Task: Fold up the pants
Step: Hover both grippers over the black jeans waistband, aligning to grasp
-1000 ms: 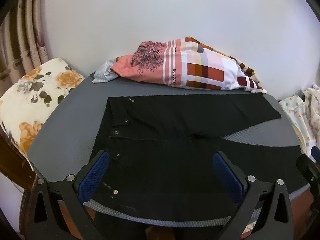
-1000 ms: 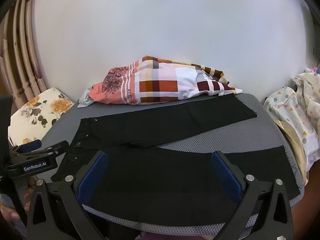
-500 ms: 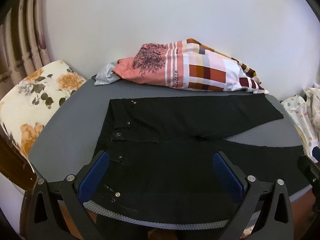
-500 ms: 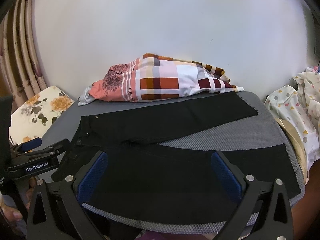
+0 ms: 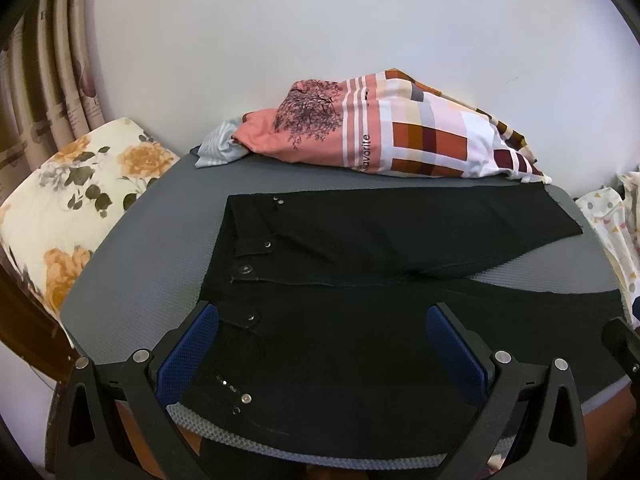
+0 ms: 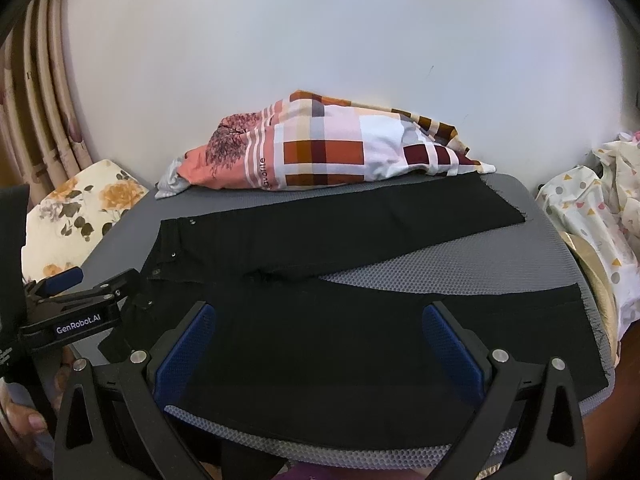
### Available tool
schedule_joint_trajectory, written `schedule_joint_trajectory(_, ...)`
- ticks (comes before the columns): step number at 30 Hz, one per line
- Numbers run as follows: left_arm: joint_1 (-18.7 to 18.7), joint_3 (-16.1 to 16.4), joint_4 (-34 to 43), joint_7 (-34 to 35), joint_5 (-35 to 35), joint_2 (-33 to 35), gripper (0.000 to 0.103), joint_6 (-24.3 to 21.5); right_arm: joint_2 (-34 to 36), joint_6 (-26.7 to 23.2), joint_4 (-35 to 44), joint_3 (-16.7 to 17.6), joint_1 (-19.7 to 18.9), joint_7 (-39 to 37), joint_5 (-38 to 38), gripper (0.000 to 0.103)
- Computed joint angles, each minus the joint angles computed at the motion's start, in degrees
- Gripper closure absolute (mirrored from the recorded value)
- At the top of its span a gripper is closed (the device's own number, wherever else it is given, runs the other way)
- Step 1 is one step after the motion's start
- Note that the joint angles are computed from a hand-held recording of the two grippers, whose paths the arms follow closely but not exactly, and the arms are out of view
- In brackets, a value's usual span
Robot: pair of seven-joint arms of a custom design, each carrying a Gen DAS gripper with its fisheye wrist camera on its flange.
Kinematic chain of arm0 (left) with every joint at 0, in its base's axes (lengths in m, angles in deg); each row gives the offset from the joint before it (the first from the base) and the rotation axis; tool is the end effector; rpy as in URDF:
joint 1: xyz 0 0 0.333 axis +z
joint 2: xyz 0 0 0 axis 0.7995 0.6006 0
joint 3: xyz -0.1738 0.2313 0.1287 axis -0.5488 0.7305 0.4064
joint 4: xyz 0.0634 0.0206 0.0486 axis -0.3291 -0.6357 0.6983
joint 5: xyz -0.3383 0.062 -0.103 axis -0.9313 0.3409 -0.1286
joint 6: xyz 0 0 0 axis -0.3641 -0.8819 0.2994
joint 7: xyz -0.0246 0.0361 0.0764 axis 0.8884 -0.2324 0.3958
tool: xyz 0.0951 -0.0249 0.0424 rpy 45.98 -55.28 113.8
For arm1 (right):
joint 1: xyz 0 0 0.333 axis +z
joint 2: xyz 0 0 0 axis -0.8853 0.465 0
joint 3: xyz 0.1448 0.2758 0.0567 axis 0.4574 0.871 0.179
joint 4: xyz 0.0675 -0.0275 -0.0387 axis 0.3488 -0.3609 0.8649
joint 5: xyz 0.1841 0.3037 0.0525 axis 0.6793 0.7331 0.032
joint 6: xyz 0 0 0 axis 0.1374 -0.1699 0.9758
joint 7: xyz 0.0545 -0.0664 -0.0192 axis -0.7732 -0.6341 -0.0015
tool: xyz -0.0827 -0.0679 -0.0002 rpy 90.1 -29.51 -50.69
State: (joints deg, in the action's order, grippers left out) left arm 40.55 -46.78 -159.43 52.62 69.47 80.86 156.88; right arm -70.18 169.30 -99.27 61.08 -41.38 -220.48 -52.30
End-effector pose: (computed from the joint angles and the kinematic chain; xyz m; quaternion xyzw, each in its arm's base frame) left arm 0.5915 -0.1528 0.4294 -0.6192 0.6801 -0.2786 0.2765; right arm 0.5269 0.2458 0.4303 -0.5829 0.6951 -0.2862 0.3086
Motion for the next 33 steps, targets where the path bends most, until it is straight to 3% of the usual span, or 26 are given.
schedule_joint_trajectory(18, 1.13, 0.34, 2.09, 6.16, -5.74, 2.96, 0.000, 0.30, 3.70, 0.80, 2.72, -1.33, 1.34, -8.14, 7.63, 0.000)
schedule_joint_trajectory(24, -1.00, 2.26, 4.15, 5.34, -4.84, 4.14, 0.000, -1.23, 5.33, 1.09, 4.07, -2.16, 2.22, -11.60, 10.98, 0.000)
schedule_joint_trajectory(33, -0.53, 1.70, 4.58, 5.62, -4.80, 4.31, 0.000, -1.85, 6.70, 1.58, 4.96, -3.41, 3.42, -14.47, 14.27, 0.000)
